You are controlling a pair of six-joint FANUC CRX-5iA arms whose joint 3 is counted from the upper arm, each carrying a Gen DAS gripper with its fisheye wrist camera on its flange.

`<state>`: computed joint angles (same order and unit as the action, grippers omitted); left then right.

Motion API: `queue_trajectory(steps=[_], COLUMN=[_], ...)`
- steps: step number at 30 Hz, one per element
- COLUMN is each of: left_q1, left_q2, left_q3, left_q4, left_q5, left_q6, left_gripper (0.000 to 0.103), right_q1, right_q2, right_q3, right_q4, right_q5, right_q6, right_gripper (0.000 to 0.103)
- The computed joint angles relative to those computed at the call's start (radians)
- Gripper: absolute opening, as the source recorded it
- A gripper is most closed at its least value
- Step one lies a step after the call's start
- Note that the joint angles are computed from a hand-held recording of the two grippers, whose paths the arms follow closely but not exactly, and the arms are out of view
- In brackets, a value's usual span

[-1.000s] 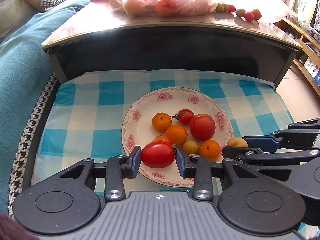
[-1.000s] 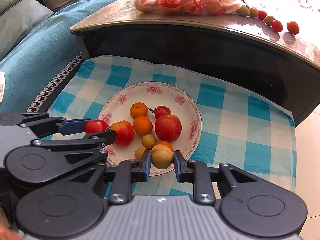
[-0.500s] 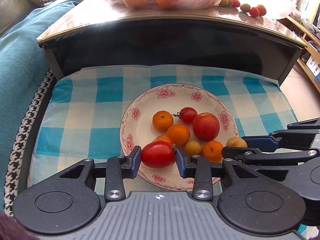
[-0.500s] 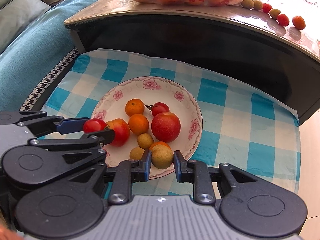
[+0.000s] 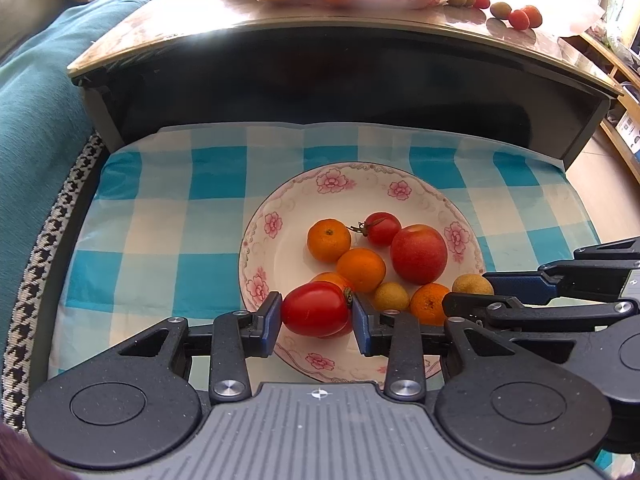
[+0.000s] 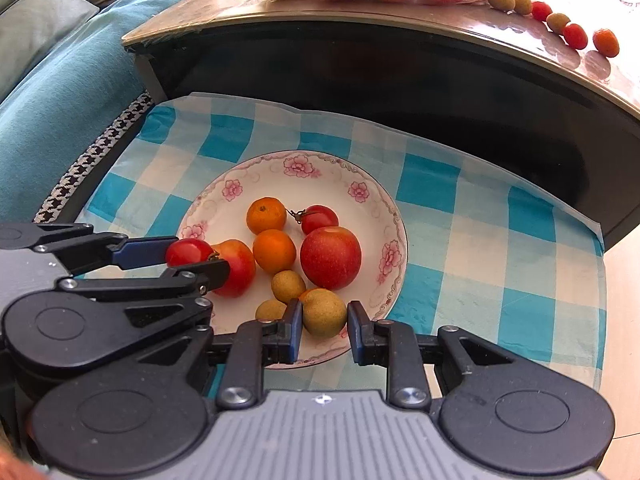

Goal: Organize fruits
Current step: 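Carry the red tomato and tan fruit in both tools over the floral plate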

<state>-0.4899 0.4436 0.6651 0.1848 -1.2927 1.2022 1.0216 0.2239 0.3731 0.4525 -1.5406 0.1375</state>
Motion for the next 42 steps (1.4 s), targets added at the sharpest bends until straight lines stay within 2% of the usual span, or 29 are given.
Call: queue_trajectory(steps=[42], left_q1=[-0.017], left_q2=[0.11], left_q3=[0.132], left_q4=[-0.001], left_q5=[-0.023], left_q6=[0.023], left_gripper=[0.043], right_q1=[-0.052], right_q2=[-0.005], right_q3=[-0.027], right_q4=[-0.017], right_q5=[0.043], right_q6=[-0.001], right_gripper=[0.027])
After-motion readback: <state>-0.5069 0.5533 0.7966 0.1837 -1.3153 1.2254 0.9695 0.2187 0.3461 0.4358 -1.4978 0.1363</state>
